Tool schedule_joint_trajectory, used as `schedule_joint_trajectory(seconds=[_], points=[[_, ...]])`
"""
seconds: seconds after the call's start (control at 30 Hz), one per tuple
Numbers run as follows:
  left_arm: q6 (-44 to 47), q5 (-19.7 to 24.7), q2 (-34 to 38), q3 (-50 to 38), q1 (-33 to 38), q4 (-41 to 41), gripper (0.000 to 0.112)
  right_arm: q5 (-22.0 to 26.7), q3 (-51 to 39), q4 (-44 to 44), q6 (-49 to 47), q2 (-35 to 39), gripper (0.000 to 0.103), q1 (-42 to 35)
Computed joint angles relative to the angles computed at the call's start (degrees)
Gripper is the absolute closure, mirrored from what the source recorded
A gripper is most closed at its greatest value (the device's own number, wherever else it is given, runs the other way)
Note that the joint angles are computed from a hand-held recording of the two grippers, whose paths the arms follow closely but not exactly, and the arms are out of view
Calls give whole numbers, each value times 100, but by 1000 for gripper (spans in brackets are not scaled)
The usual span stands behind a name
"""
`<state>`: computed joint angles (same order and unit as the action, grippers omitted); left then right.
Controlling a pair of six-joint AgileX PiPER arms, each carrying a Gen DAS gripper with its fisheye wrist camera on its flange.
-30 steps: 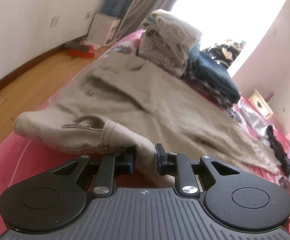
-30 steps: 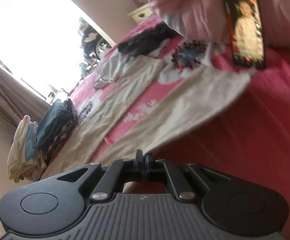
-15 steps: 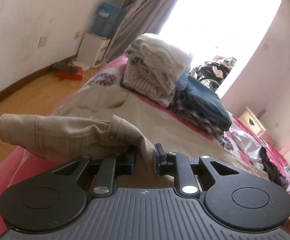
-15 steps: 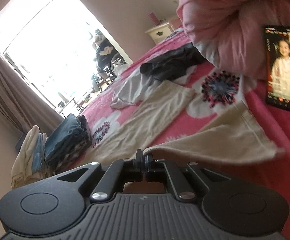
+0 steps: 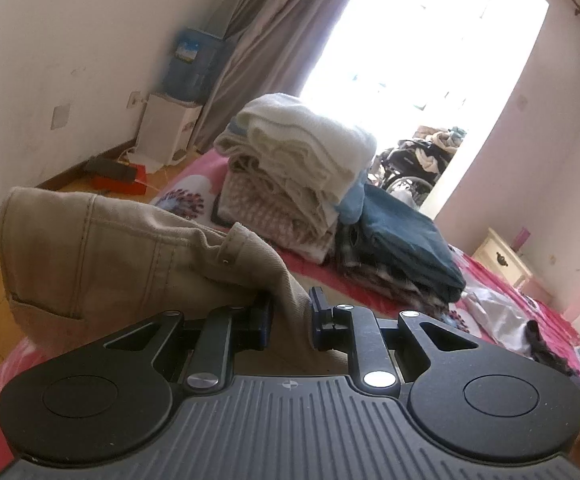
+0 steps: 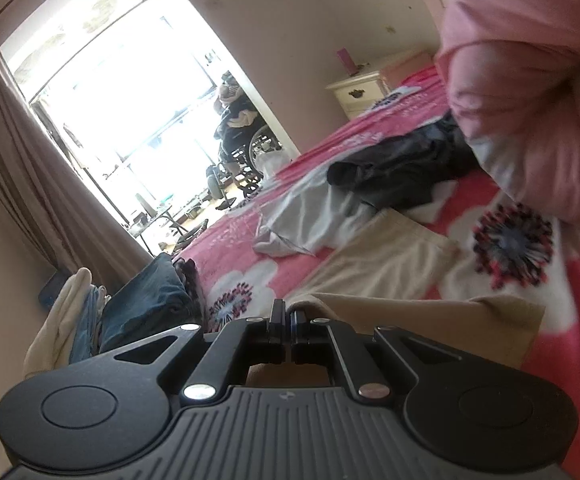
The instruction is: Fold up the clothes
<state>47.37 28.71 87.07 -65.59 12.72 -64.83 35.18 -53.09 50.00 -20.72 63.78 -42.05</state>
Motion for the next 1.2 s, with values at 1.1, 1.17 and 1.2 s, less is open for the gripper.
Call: schedule_joint_trajectory(seconds=[1.1,1.17,1.2], points=[[-3709,1326,4012,-5013,-581,3338,90,845,-5281,-1913,2195,5503,99,1395],[-3766,1676,4245,-5416,-453,3094,88,1469,-6033,-1629,2228,6048,95,1233],[-3833,1859,4376,-5642,-389,2980,86,1865,-6503,-1418,2255,6383,88,1120]])
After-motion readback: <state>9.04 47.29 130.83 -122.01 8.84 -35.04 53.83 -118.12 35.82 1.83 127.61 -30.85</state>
